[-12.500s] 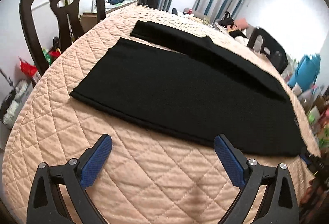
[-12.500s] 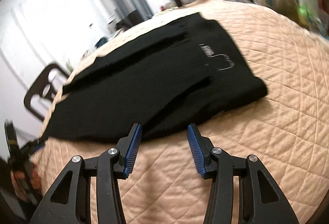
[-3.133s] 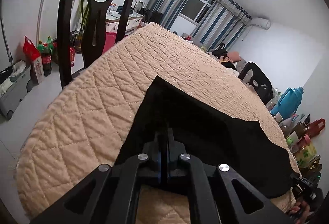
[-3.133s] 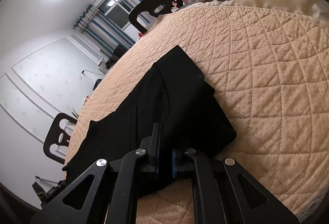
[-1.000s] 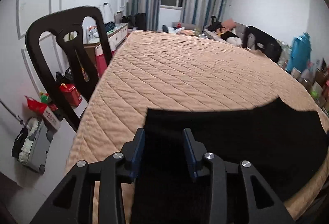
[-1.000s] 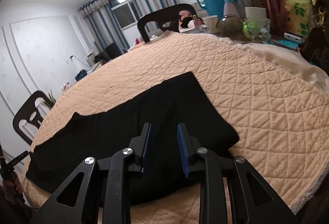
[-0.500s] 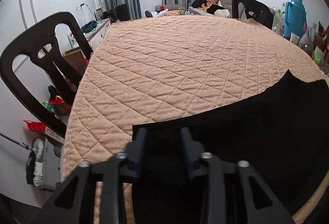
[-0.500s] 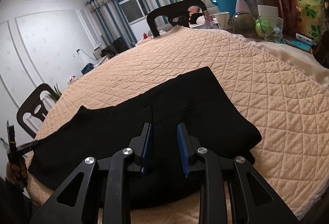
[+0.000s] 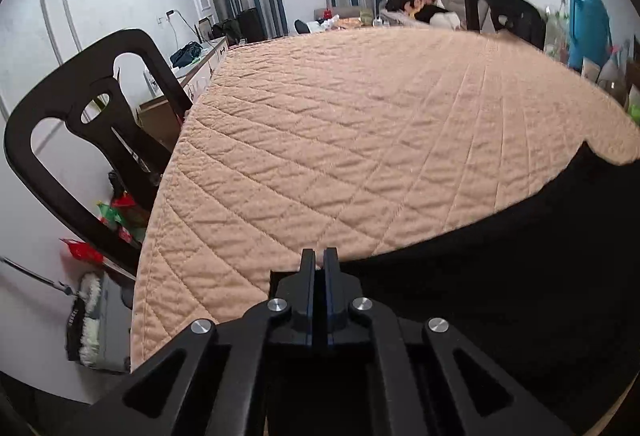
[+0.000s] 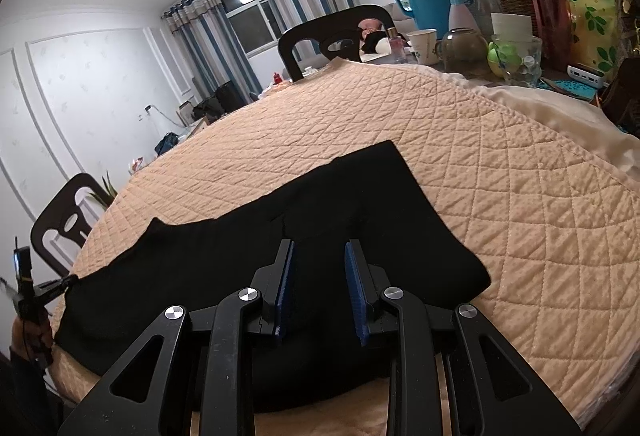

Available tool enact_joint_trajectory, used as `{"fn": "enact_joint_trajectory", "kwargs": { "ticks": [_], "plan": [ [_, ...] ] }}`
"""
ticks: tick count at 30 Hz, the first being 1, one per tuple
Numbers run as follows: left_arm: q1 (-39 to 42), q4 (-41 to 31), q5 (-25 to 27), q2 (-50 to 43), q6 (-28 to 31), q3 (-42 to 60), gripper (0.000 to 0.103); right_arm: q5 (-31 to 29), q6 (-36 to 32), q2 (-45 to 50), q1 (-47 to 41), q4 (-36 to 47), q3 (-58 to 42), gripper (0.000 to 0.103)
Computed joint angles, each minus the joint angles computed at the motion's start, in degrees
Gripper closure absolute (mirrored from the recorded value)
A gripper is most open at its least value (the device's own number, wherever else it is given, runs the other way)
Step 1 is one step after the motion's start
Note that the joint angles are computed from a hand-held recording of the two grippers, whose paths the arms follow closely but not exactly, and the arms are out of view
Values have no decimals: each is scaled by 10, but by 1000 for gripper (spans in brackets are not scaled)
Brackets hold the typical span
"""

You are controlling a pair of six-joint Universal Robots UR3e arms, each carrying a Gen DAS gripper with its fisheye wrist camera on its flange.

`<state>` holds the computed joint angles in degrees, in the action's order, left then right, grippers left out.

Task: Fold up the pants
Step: 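Release the pants with the left tool and smooth the folded stack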

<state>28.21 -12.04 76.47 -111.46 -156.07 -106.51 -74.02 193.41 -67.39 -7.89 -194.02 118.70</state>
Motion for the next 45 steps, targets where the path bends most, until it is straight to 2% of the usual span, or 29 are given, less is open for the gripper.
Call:
{"fn": "enact_joint_trajectory", "kwargs": {
  "ticks": [3,5,8,12,17,19,20,22,23,24,27,30,33,36,40,41,42,45],
  "plan": [
    [16,10,12,30,-21,-26,93,0,3,0,-7,4,5,77],
    [55,-1,-39,75,-18,-71,93,-1,0,-3,-11,-2,13,77],
    [107,1,-99,149,6,-162,82,-8,-5,-6,-14,-3,17,77],
    [149,-2,-139,216,47,-264,66,-10,-8,-6,-11,1,12,77],
    [162,39,-135,265,42,-347,65,-6,-27,2,5,13,-4,77],
    [159,59,-127,281,48,-369,76,1,-25,6,6,17,-8,77],
    [149,70,-115,279,46,-371,86,4,-23,8,6,16,-10,77],
    [149,86,-116,282,54,-385,92,8,-18,12,4,13,-10,77],
    [152,79,-117,288,59,-386,98,9,-16,13,4,11,-10,77],
    [159,55,-123,303,68,-385,99,9,-15,13,4,10,-9,77],
    [190,-1,-138,350,120,-399,99,7,-16,8,4,9,-5,77],
    [230,-111,-168,407,162,-387,99,4,-16,2,-1,4,3,77],
    [255,-152,-188,441,166,-380,99,0,-14,0,-4,3,6,77],
    [262,-92,-175,435,110,-381,99,-10,-16,-2,-3,6,4,77],
    [285,-157,-259,454,110,-375,96,-20,-30,-4,-5,21,1,77],
    [272,-146,-263,446,103,-379,89,-22,-37,-5,-6,27,1,77],
    [251,-125,-260,425,91,-379,83,-20,-48,-5,-8,35,2,77],
    [179,-72,-222,345,75,-371,82,-31,-89,-17,-7,38,16,77]
  ]
}}
